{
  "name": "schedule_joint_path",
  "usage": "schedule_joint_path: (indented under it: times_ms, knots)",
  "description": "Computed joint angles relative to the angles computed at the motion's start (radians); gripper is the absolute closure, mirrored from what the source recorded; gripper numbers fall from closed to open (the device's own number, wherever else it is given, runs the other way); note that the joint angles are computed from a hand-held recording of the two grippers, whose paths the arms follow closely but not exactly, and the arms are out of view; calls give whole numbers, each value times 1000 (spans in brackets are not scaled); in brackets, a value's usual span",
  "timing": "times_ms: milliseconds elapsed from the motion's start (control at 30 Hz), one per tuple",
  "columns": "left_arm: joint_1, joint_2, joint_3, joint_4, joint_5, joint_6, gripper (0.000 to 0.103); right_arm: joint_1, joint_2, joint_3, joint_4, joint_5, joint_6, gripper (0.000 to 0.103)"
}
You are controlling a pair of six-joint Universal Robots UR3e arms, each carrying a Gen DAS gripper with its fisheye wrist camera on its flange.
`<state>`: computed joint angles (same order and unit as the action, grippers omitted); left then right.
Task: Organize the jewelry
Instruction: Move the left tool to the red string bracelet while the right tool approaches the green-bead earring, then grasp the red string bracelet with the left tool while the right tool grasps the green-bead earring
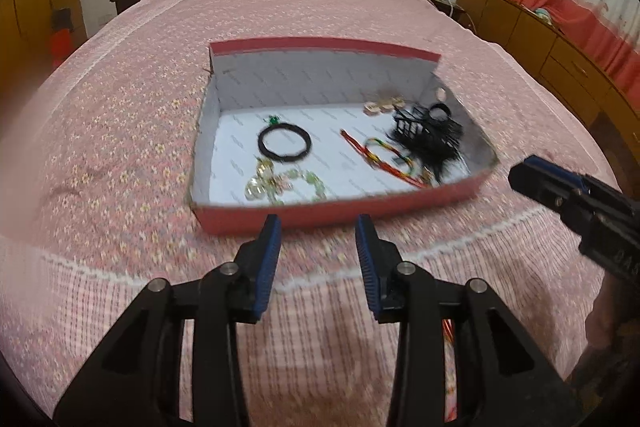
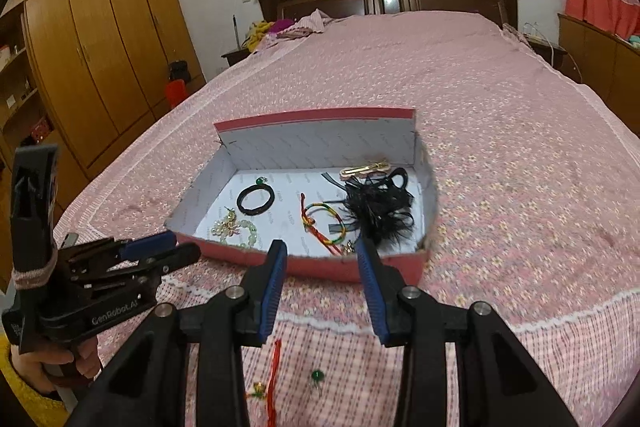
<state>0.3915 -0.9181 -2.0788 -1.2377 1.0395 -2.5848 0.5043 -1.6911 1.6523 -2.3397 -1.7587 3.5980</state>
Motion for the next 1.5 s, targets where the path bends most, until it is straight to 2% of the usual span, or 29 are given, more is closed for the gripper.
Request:
schedule_joint_path:
  times_ms: [267, 633, 833, 1000, 1100, 1233, 1267, 1433, 1500]
  knots:
    - [77, 181, -27, -266, -49, 132, 73, 64, -74, 59, 32, -70, 48, 63]
    - [93, 307, -54, -492, -67, 239, 73, 120, -126, 140, 43, -125, 112, 63]
    - [51, 335, -88, -489, -63, 247, 74, 125, -142, 170, 42, -130, 133, 63]
    - [-23, 317, -125, -412, -46, 214, 75, 121, -158, 190, 41, -129, 143, 63]
    - [-75, 294, -151, -352, -24, 182, 83, 116, -167, 201, 41, -126, 146, 63]
    - [-133, 270, -188, -254, 11, 143, 103, 111, -173, 211, 39, -121, 150, 63]
    - [-134, 266, -190, -251, 11, 146, 103, 110, -175, 214, 38, -118, 150, 63]
    - [-61, 291, -169, -349, -38, 214, 103, 106, -176, 223, 33, -107, 150, 63]
    - [-5, 319, -148, -431, -62, 270, 103, 103, -173, 227, 27, -99, 151, 63]
